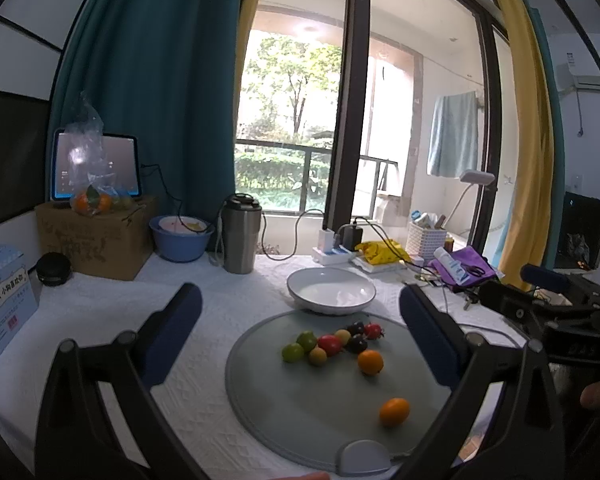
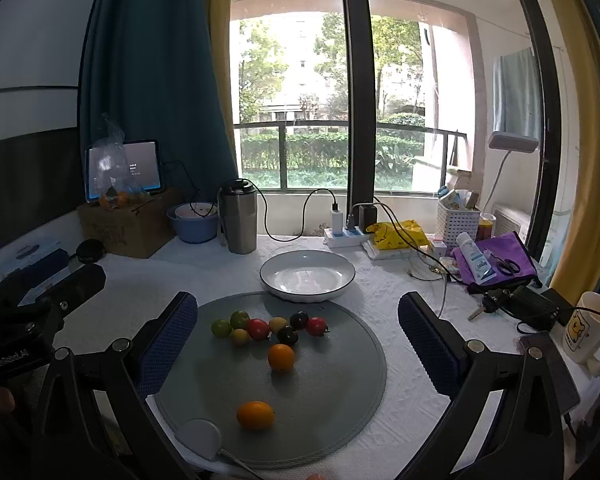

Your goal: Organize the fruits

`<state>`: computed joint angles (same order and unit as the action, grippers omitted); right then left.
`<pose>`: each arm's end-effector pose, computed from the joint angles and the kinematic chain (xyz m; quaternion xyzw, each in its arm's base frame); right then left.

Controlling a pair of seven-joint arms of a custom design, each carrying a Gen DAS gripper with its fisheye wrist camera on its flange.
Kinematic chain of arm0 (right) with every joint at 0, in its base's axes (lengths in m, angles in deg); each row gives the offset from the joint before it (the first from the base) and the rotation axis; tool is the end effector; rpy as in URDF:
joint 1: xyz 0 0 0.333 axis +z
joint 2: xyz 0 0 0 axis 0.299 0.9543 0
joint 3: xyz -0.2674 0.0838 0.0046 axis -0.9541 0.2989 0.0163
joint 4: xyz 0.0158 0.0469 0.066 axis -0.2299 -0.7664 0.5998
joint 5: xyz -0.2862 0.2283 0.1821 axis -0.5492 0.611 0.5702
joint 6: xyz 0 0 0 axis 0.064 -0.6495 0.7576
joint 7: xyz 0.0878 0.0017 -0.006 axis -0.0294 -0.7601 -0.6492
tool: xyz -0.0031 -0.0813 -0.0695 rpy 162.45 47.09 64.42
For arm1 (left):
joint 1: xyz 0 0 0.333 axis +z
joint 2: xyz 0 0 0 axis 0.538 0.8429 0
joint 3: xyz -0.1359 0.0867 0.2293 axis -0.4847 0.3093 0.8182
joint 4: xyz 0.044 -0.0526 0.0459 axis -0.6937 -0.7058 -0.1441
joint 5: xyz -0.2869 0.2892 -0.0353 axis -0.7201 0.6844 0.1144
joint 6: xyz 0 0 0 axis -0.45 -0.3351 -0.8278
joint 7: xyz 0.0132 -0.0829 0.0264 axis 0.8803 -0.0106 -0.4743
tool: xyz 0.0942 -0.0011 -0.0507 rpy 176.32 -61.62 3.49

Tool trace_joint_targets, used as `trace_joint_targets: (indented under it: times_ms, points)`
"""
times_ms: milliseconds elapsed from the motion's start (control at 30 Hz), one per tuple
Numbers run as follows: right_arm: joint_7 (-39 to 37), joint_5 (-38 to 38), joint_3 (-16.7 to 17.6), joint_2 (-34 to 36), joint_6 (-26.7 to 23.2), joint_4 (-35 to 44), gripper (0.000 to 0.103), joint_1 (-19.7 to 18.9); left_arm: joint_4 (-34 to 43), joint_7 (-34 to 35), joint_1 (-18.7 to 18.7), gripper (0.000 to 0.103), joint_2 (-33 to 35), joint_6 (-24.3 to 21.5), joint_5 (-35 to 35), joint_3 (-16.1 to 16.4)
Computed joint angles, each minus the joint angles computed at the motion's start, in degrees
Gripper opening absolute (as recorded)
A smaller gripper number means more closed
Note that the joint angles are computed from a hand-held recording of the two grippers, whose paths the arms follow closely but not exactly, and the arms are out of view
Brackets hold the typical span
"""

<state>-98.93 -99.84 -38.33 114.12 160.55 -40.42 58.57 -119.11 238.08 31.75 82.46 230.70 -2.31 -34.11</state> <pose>0.5762 0.4361 0.4432 -0.4716 0.6643 -0.4684 0.3420 0.6899 -0.3378 0.4449 -0.3635 0.6902 -0.5882 0.2133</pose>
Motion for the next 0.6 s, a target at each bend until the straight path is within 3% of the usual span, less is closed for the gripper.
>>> trace_joint_targets:
  times_ms: [600]
  points:
    - [-0.19,0.12,-0.01,0.02,-0.27,-0.02,0.103,-0.05,-1.53,-1.38,2.29,0.100,1.18,1.70,4.08,-3.68]
